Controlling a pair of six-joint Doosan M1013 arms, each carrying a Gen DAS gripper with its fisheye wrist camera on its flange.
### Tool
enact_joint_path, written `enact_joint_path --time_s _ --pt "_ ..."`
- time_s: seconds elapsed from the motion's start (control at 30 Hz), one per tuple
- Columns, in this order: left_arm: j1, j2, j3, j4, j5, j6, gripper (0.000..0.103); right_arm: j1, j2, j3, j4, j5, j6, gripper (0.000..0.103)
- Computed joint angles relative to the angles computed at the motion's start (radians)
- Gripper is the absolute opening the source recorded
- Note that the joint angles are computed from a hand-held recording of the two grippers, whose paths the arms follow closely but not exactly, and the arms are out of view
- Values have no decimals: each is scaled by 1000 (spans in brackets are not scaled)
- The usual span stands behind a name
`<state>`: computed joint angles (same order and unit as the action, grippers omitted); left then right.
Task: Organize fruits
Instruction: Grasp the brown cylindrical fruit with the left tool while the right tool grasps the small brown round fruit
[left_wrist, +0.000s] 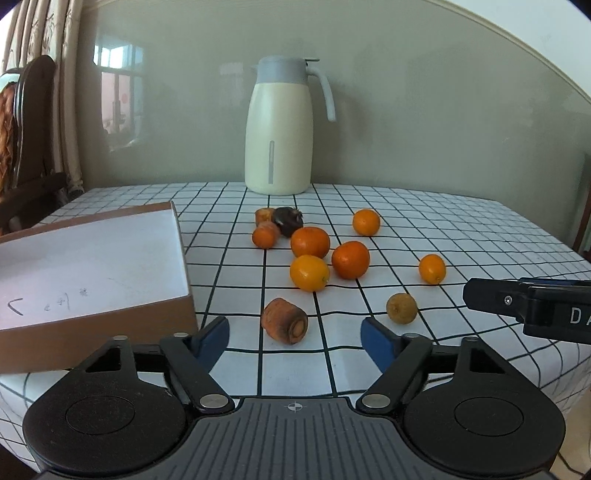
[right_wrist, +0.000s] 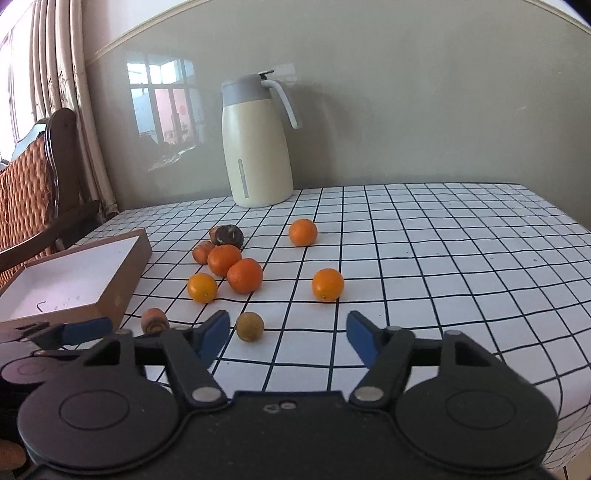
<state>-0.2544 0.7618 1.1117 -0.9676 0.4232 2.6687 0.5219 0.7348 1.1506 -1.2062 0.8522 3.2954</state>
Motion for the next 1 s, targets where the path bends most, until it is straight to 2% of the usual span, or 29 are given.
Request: enact_joint_path --time_s 0.07,0.27,0.4,0.43,0.5,0.57,0.9,1.0 --pt "-3 10 -17 52 7 -61 65 -6 3 -4 14 -12 -11 52" --pt "-10 36 -55 119 4 -163 65 -18 16 -22 45 -42 -53 41" --pt "-14 50 -73 150 4 -206 64 -25 24 -34 56 -57 -60 40" --pt "-16 53 -76 158 3 -216 61 -27 26 -37 58 -61 -62 40" --pt "-19 55 -74 176 -18 -239 44 -30 32 -46 65 -65 -73 37" --pt "-20 55 -70 175 -36 -246 34 -34 38 -55 77 -69 -84 32" --pt "-17 51 -57 118 -44 -170 33 -43 59 -81 111 -106 -110 29" --pt "-16 49 -51 108 -48 -154 33 -49 67 -91 139 -117 -118 20"
